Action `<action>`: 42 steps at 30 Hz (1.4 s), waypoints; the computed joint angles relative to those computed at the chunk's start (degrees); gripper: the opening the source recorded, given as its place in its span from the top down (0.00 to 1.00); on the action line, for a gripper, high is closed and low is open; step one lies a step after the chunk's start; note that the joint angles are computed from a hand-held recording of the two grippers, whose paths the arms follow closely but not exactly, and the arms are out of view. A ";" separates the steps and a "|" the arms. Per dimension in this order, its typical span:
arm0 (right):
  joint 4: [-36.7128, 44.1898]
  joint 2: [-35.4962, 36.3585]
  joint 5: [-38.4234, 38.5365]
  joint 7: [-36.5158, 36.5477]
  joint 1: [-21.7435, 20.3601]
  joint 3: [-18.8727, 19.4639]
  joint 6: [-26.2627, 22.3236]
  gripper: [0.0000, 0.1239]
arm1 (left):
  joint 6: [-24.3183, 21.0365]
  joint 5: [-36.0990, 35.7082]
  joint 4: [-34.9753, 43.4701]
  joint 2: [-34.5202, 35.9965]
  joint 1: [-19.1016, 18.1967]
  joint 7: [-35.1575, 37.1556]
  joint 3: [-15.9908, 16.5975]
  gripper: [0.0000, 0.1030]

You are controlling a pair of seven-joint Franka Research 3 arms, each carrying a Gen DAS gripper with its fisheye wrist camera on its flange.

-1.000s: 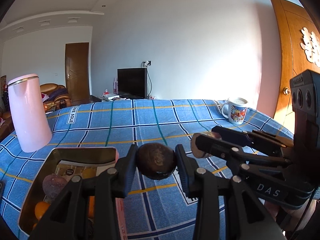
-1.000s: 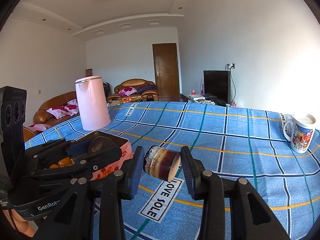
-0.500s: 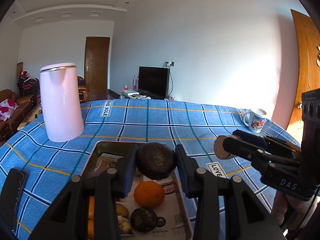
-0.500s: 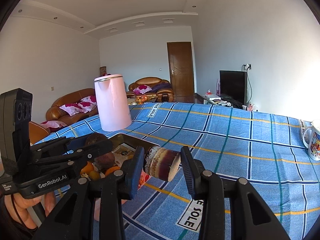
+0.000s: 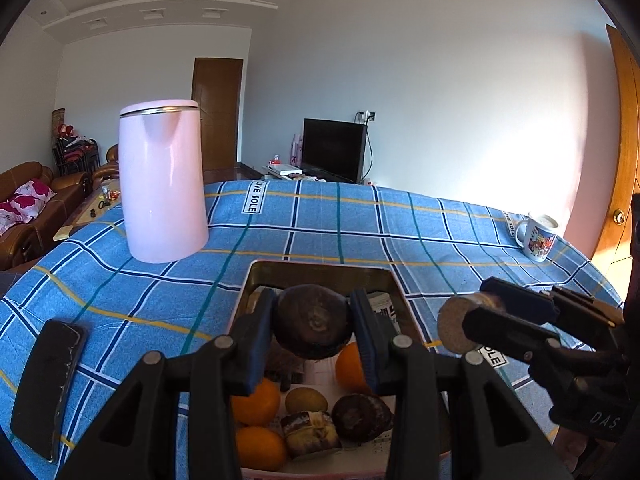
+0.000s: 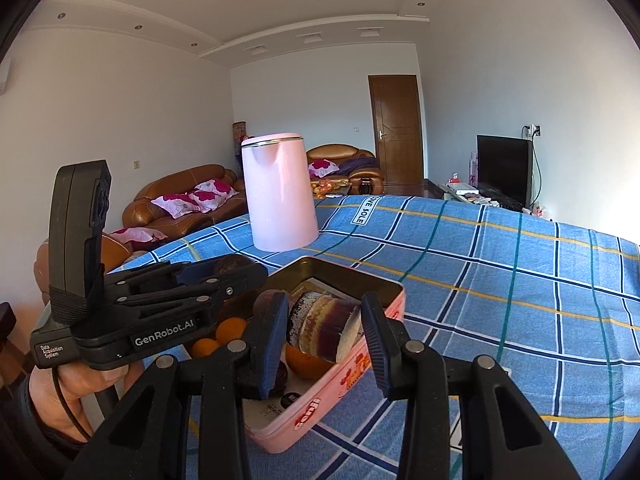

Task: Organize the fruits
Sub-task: 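Lower both held items into the tin box and open both tools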

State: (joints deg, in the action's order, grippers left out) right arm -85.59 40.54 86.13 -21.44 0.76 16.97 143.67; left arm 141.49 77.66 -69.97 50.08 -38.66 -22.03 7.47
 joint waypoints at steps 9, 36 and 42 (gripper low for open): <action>0.29 0.97 -3.89 2.61 2.41 0.11 2.15 0.68 | 0.50 0.77 -4.76 -2.64 1.21 -2.54 -0.72 0.62; 3.76 4.93 -22.84 19.22 3.68 1.81 7.73 0.63 | 3.55 -10.18 -0.10 1.48 2.25 9.39 -0.76 0.54; 2.26 4.22 -20.03 16.35 1.78 4.06 9.74 0.52 | 2.06 -8.01 -3.01 -0.68 0.64 5.47 0.61 0.28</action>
State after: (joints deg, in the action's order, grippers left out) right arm -83.33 44.76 66.10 -5.09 2.54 21.03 153.42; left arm 143.55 69.65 -72.98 49.40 -38.01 -16.56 8.08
